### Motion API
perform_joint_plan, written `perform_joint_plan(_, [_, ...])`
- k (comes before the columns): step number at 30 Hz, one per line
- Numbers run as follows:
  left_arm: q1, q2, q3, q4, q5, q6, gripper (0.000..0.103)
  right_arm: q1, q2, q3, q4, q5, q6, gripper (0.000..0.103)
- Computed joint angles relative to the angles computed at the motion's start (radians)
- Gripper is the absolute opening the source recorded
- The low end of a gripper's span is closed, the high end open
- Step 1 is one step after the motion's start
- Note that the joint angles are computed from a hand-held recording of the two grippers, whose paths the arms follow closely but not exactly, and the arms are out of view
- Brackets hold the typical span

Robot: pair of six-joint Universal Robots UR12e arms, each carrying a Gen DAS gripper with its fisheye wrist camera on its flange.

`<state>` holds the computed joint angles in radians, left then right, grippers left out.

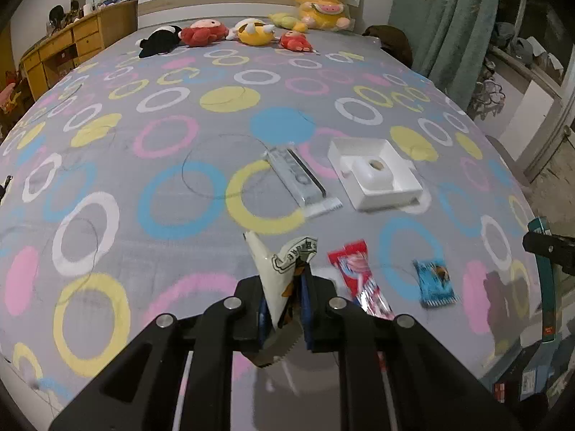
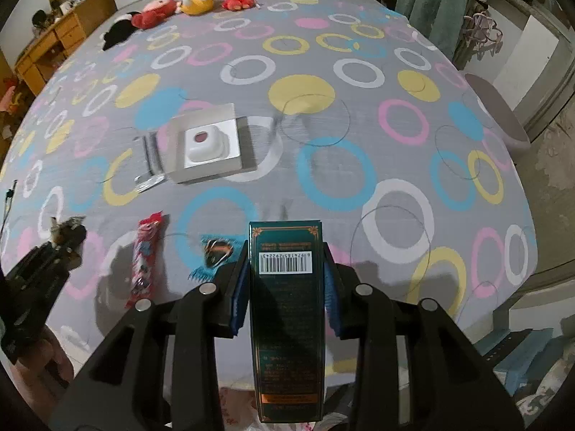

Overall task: Collect trash
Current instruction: 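Carry the wrapper with left tool while right tool carries green box to trash bag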

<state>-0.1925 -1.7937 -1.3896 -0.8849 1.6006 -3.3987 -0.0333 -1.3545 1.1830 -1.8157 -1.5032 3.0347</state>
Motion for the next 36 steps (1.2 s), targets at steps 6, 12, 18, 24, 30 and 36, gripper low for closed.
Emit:
perform_joint_plan(6, [-0.025,0.044,-0.044,0.025,0.031,-0.005,0.015,-0.010,-0.069,0.074,-0.044,0.049,-0.030,0.034])
perform_joint_plan(12, [-0.054,0.082,-0.093,0.011,0.080,-0.020,0.015,-0.033,-0.152,0.159,-0.092,0.110,-0.071,0.034])
perform_joint_plan(18, [-0.108,0.138,-0.153,0.027,0.159,-0.016,0.015,-0.072,-0.249,0.272,-0.141,0.182,-0.106,0.034])
perform_joint_plan(24, [-0.154,0.208,-0.229,-0.034,0.175,-0.099,0.015,-0.114,-0.348,0.400,-0.164,0.226,-0.132,0.034])
perform_joint_plan(30, [-0.202,0.246,-0.258,-0.072,0.170,-0.148,0.015,-0.131,-0.430,0.508,-0.189,0.255,-0.153,0.034])
perform_joint_plan(36, [-0.243,0.256,-0.264,-0.117,0.175,-0.179,0.015,-0.141,-0.475,0.580,-0.193,0.275,-0.161,0.034])
